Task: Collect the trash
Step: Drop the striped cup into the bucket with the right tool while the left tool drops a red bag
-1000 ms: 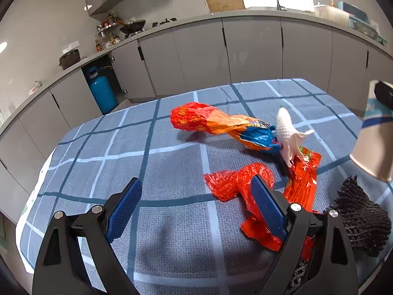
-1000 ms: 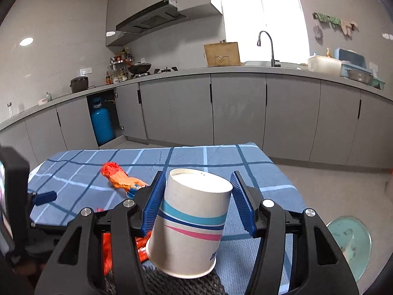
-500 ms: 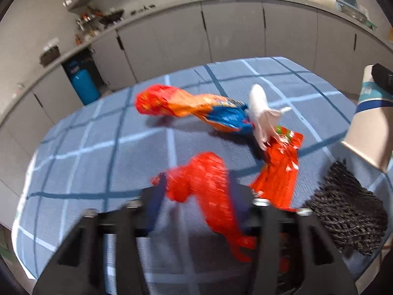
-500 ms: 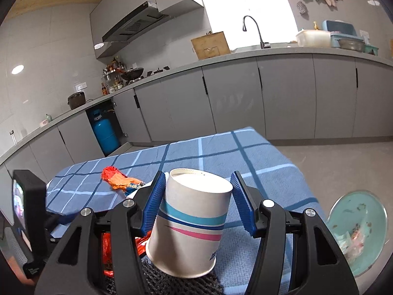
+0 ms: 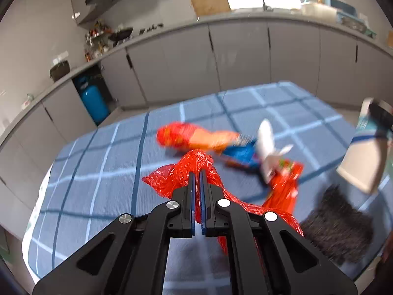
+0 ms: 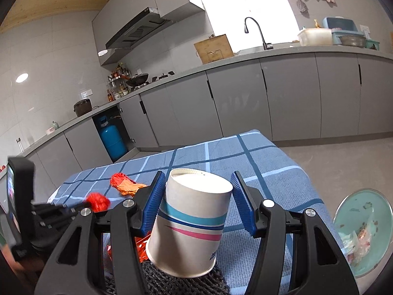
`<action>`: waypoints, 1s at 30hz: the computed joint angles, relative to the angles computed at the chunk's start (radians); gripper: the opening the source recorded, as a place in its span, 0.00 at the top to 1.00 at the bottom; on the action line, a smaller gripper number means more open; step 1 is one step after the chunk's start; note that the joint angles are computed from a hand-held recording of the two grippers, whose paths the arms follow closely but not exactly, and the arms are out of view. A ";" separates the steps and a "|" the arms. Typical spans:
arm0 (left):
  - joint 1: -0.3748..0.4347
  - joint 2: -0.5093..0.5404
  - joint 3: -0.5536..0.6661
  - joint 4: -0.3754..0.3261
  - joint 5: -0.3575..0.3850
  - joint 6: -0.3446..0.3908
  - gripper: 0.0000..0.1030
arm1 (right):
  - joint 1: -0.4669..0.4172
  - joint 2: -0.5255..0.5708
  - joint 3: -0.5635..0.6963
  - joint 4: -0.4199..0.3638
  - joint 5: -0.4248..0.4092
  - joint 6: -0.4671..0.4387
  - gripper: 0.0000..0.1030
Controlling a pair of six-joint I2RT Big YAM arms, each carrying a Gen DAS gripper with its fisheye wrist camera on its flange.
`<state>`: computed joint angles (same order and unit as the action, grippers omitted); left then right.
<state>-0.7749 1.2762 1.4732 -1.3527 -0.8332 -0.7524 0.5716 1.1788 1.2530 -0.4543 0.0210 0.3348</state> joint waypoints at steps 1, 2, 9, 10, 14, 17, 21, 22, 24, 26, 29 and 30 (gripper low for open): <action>-0.007 0.015 0.026 0.015 -0.006 0.027 0.96 | -0.008 -0.005 -0.002 0.001 0.002 0.001 0.46; -0.013 0.031 0.051 0.033 -0.007 0.054 0.96 | -0.022 -0.012 -0.004 0.001 0.004 0.001 0.46; -0.068 0.216 0.298 0.181 0.030 0.264 0.96 | -0.178 -0.076 -0.040 -0.033 0.039 -0.007 0.46; -0.079 0.255 0.345 0.198 0.037 0.288 0.96 | -0.211 -0.087 -0.049 -0.044 0.042 -0.017 0.46; -0.113 0.397 0.518 0.223 0.105 0.338 0.95 | -0.346 -0.107 -0.091 -0.090 0.023 -0.064 0.45; -0.146 0.516 0.661 0.216 0.148 0.369 0.95 | -0.436 -0.103 -0.117 -0.108 -0.007 -0.083 0.45; -0.167 0.649 0.826 0.172 0.211 0.382 0.96 | -0.533 -0.083 -0.147 -0.118 -0.041 -0.104 0.45; -0.173 0.691 0.877 0.160 0.215 0.393 0.96 | -0.550 -0.074 -0.151 -0.118 -0.046 -0.111 0.45; -0.175 0.757 0.963 0.139 0.239 0.404 0.95 | -0.577 -0.059 -0.160 -0.111 -0.062 -0.123 0.45; -0.176 0.808 1.019 0.132 0.254 0.411 0.92 | -0.598 -0.035 -0.162 -0.109 -0.089 -0.144 0.39; -0.176 0.882 1.117 0.085 0.279 0.406 0.45 | -0.627 -0.020 -0.172 -0.092 -0.082 -0.155 0.27; -0.181 0.904 1.147 0.069 0.254 0.403 0.32 | -0.635 -0.019 -0.174 -0.094 -0.081 -0.152 0.27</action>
<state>-0.9555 2.1803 2.6207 -1.2837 -0.5797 -0.3496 -0.0638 1.1595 1.0786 -0.5480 -0.0599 0.1829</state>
